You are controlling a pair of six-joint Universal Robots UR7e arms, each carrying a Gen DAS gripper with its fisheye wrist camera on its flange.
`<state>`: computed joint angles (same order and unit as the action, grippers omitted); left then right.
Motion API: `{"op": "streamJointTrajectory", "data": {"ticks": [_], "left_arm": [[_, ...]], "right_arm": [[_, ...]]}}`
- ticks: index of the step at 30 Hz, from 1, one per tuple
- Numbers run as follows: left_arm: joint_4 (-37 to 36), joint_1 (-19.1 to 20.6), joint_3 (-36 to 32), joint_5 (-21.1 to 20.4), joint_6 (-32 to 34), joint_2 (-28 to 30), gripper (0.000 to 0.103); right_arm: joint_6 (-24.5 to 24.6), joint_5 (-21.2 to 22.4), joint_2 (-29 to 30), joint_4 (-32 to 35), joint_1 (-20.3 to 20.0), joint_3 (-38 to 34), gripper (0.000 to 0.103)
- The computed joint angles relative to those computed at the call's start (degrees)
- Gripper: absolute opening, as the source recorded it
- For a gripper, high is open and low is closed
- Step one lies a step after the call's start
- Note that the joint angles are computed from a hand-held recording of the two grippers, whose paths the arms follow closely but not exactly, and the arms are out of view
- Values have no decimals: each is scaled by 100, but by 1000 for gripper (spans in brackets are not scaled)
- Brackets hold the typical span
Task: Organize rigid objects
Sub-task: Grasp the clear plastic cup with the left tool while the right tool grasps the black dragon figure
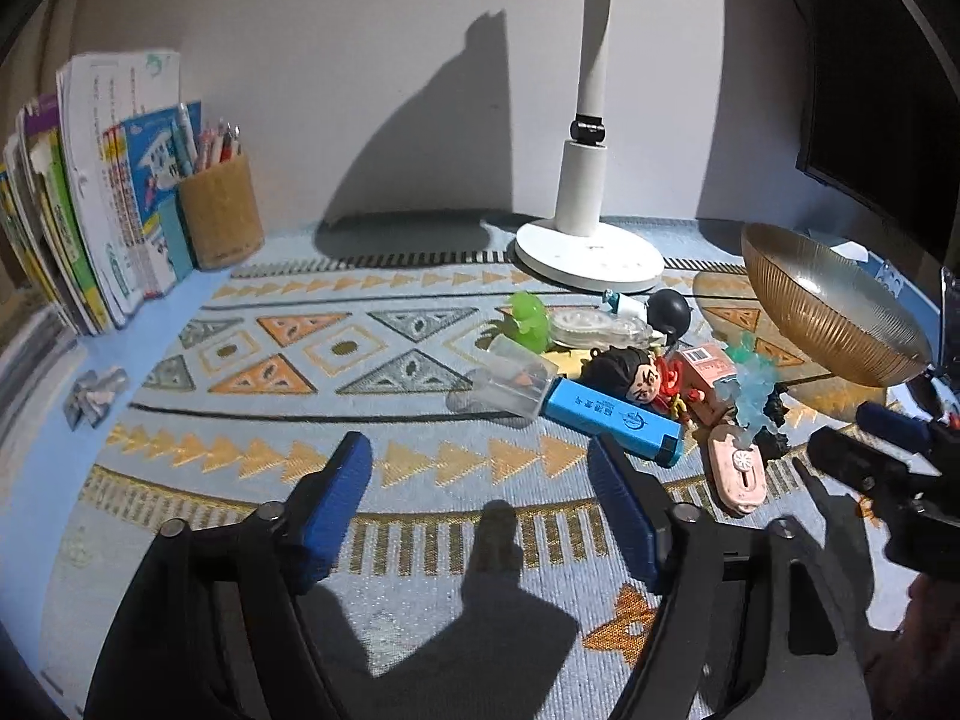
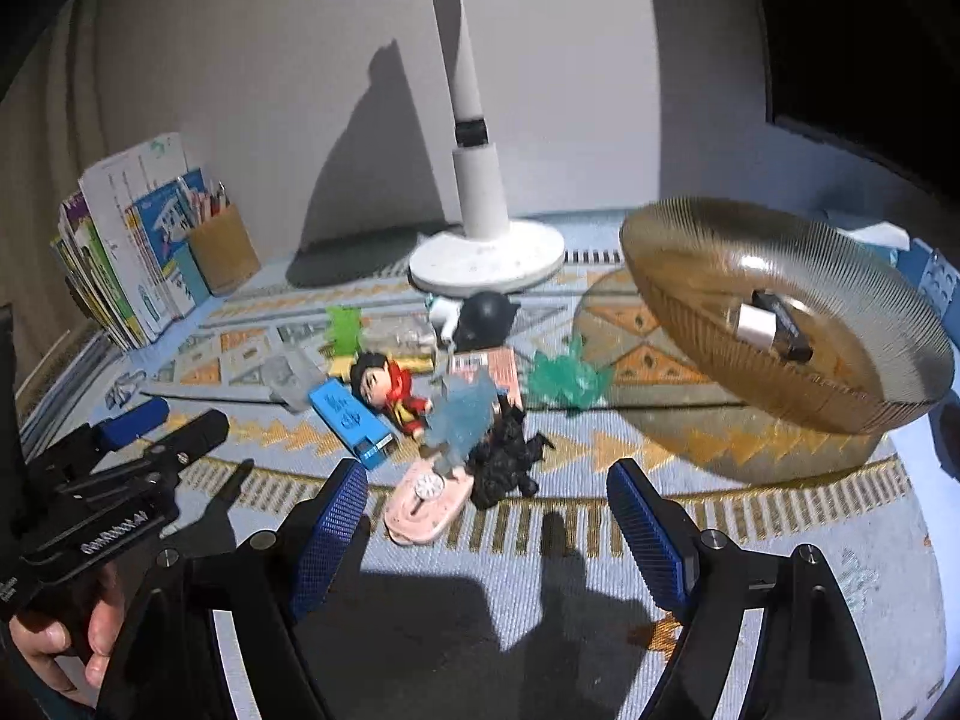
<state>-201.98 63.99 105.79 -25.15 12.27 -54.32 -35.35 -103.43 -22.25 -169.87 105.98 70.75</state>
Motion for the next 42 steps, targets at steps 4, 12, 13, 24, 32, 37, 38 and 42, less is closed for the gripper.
{"op": "streamJointTrajectory", "data": {"ticks": [4, 12, 13, 24, 32, 37, 38, 42], "left_arm": [[518, 80, 49, -121, -541, -146, 75], [2621, 250, -357, -544, -2062, -453, 74], [2907, 285, -540, -600, -2195, -451, 74], [3866, 594, -1513, -641, -2188, -30, 49], [3729, 661, -983, -796, -1603, -595, 49], [4076, 812, -1107, -1516, -1674, -708, 49], [4152, 850, -1191, -1613, -1740, -663, 49], [4216, 918, -1415, -1524, -1822, -434, 48]], "right_arm": [[79, 11, 12, 180, -24, -83, 81], [264, -116, 94, 438, -35, -280, 81], [287, -104, 86, 455, -41, -278, 81], [690, 188, 12, 887, -176, -386, 81], [619, 93, 41, 858, -146, -401, 81], [699, -103, 118, 1153, -115, -593, 81], [726, -87, 117, 1264, -122, -633, 81], [815, -176, 178, 1673, -131, -876, 81]]}}
